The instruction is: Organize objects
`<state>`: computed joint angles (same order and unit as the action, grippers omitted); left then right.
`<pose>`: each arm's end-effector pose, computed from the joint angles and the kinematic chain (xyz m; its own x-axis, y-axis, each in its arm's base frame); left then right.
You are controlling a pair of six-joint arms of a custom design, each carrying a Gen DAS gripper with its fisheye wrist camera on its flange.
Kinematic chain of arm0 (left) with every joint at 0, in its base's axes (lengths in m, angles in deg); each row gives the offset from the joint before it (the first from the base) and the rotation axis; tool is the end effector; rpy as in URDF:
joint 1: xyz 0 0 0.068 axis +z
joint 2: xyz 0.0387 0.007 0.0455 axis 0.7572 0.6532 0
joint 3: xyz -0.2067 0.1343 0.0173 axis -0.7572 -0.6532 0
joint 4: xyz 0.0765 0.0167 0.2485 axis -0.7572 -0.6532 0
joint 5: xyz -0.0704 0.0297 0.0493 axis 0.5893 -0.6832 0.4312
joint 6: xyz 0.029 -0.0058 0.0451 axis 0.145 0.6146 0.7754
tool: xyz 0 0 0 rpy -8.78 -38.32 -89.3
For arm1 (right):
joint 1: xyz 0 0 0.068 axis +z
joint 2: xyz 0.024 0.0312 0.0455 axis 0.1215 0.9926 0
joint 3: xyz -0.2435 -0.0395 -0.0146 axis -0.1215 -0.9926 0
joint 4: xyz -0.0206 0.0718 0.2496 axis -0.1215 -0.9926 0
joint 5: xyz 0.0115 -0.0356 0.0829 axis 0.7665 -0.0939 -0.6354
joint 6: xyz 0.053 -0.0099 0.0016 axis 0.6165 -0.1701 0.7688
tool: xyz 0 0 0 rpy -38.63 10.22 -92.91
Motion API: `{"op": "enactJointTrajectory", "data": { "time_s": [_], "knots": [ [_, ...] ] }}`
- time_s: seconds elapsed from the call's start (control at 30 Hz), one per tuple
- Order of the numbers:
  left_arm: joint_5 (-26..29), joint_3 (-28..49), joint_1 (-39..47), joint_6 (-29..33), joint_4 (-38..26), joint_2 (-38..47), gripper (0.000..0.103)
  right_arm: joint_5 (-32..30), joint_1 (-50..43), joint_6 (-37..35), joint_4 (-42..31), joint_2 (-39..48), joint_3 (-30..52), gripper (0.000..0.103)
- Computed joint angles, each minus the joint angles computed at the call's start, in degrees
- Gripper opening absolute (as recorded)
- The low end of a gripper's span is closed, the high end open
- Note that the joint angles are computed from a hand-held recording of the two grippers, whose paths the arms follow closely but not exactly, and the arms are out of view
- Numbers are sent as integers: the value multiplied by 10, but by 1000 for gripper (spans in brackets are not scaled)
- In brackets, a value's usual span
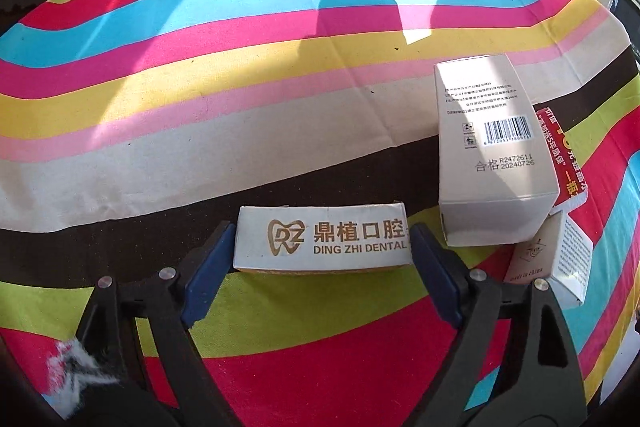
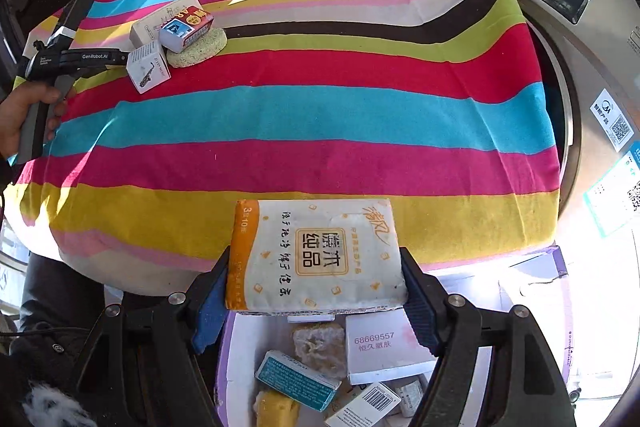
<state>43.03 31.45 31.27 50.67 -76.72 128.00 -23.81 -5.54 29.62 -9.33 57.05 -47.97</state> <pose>0.4544 -0.1552 0.1320 -0.6745 0.4785 -0.5622 0.5994 0.7995 -0.0387 0.1734 -0.0271 0.1711 -0.6076 -0.6181 -0.4988 -0.6347 0.7554 -0.1629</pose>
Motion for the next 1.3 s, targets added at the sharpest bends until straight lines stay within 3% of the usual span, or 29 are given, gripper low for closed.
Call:
{"op": "enactJointTrajectory", "data": {
  "time_s": [0.13,0.33,0.47,0.6,0.7,1.0,1.3],
  "knots": [
    [-3,-26,0,7,4,-18,83,0,-83,-57,-23,18,18,76],
    [-13,-236,12,-5,101,-170,83,15,-152,-98,-13,52,21,76],
    [64,-375,1,-4,119,-311,83,36,-148,-95,7,71,14,76],
    [161,-441,-47,5,90,-399,83,58,-132,-81,24,85,8,76],
    [207,-458,-105,9,67,-425,83,64,-131,-74,26,88,10,76],
    [221,-500,-259,-14,52,-444,83,82,-137,-61,50,91,10,77],
    [226,-484,-302,-26,40,-400,87,80,-155,-55,67,120,30,85]
  ]
}}
